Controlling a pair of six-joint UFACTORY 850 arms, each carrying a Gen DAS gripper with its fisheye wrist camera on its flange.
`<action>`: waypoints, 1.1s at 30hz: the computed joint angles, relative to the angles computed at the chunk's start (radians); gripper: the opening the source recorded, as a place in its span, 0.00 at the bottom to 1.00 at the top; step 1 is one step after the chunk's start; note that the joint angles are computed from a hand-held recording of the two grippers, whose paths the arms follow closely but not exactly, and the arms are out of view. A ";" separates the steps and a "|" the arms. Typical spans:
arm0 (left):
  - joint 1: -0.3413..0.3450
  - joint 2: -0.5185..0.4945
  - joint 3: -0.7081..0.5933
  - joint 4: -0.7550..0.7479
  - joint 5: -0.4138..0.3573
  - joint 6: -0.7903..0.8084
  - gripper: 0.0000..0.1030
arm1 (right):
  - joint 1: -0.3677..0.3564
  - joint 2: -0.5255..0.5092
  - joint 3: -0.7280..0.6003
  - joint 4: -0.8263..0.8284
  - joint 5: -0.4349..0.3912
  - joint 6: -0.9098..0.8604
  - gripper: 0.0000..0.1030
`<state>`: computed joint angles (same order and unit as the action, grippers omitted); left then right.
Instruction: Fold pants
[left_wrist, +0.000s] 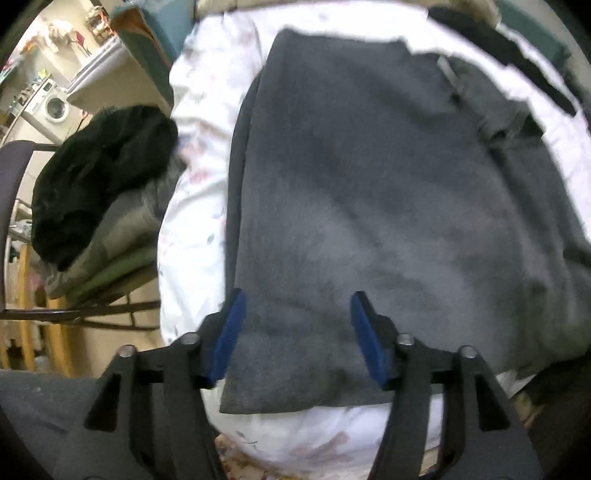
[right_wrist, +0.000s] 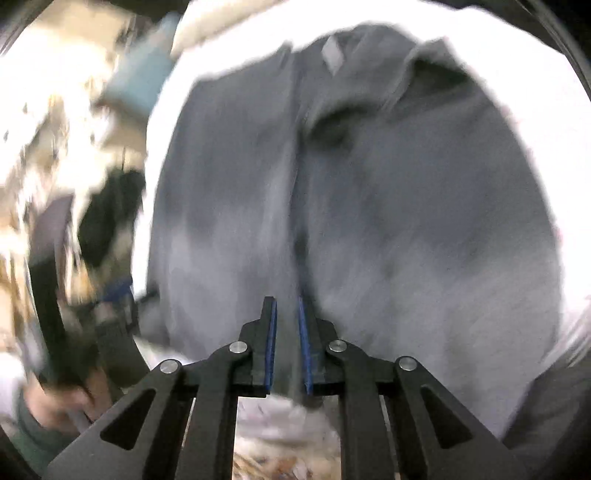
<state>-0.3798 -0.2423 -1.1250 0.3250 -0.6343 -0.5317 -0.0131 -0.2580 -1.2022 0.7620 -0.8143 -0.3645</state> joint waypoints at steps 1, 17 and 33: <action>0.002 0.007 0.004 -0.022 0.016 0.020 0.58 | -0.023 0.002 -0.007 0.023 0.025 0.014 0.13; 0.021 -0.067 -0.078 -0.139 0.049 0.062 0.58 | -0.077 -0.536 -0.668 -0.410 -0.294 0.012 0.13; -0.035 -0.265 -0.334 -0.028 0.037 0.132 0.58 | -0.170 -0.625 -0.815 0.065 -0.073 -0.114 0.13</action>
